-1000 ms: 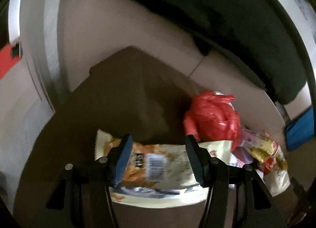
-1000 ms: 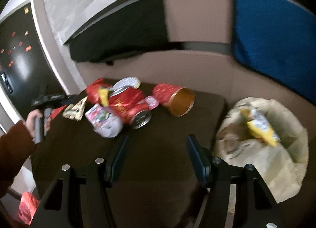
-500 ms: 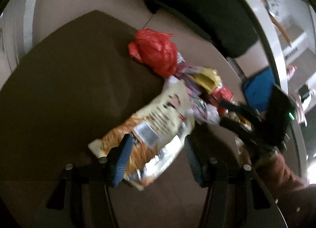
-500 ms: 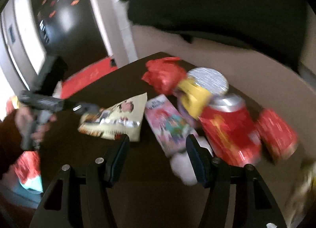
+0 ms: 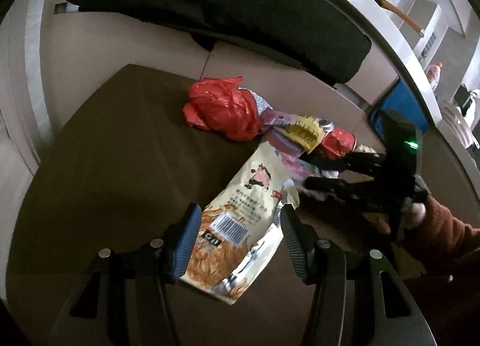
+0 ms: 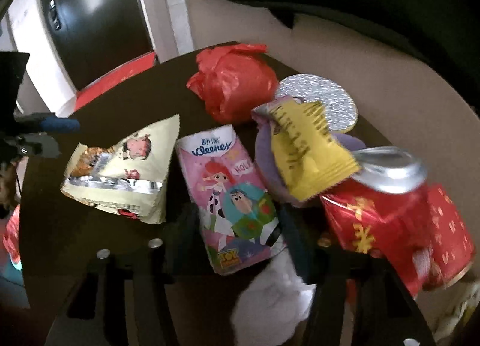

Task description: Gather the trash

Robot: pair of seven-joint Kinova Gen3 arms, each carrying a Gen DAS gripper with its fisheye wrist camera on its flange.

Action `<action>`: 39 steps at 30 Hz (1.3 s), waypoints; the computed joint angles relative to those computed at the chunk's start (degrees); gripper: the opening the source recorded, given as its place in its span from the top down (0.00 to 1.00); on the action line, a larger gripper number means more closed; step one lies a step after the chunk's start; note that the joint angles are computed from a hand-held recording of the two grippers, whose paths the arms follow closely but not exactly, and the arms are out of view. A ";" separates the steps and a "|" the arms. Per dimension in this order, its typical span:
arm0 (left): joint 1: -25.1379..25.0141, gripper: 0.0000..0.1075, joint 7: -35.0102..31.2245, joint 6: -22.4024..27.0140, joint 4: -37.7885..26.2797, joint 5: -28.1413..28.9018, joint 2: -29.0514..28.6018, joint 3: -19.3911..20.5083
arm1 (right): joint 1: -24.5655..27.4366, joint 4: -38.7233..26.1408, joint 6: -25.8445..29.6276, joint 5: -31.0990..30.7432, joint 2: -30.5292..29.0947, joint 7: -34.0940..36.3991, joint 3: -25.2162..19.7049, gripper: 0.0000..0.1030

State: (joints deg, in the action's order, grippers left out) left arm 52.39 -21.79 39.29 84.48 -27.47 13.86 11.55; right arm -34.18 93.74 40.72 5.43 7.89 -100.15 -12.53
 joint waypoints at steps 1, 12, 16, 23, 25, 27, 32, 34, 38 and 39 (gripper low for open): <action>-0.24 0.49 -0.28 0.08 -0.43 0.32 0.46 0.05 | 0.36 0.85 -0.28 -0.32 -1.22 -0.13 -0.57 0.64; -4.26 0.49 -5.77 -0.74 -3.60 10.14 4.75 -0.15 | 5.13 13.80 -0.27 -6.49 -17.91 -5.16 -1.11 0.69; -2.82 0.49 -9.08 0.90 -5.31 12.81 5.41 0.64 | 7.37 17.60 0.90 -9.14 -22.08 -4.63 -0.55 0.66; 11.01 0.49 -0.17 14.04 -13.09 0.78 7.34 -3.33 | 8.86 20.73 -0.63 -6.96 -25.67 -2.52 -2.47 0.56; 15.69 0.48 3.66 16.12 -14.39 -3.88 7.64 -5.43 | 7.96 21.00 -1.92 -6.51 -25.66 0.19 -2.93 0.55; 16.57 0.46 5.42 17.56 -15.90 -5.81 8.26 -4.30 | 7.46 20.60 -2.37 -6.41 -24.36 2.12 -3.07 0.53; 16.92 0.46 3.76 24.10 -21.88 -6.31 11.36 -2.74 | 9.60 20.30 -4.02 -0.72 -20.35 -1.49 -6.18 0.53; 18.87 0.46 2.98 25.31 -22.72 -6.39 11.62 -5.52 | 10.37 20.20 -3.90 -1.73 -19.22 -1.05 -5.71 0.53; 13.91 0.46 6.54 18.13 -16.03 -5.61 7.79 -3.36 | 7.27 22.41 -5.35 -8.69 -20.58 3.39 0.38 0.53; 11.25 0.46 7.20 15.80 -14.14 -4.29 6.81 -2.04 | 7.77 22.92 -5.50 -9.57 -21.07 3.80 0.28 0.53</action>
State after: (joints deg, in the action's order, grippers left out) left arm 63.64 -14.58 55.10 70.34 -31.76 20.67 9.51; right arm -26.41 116.66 35.23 -4.13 -13.19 -96.35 -12.25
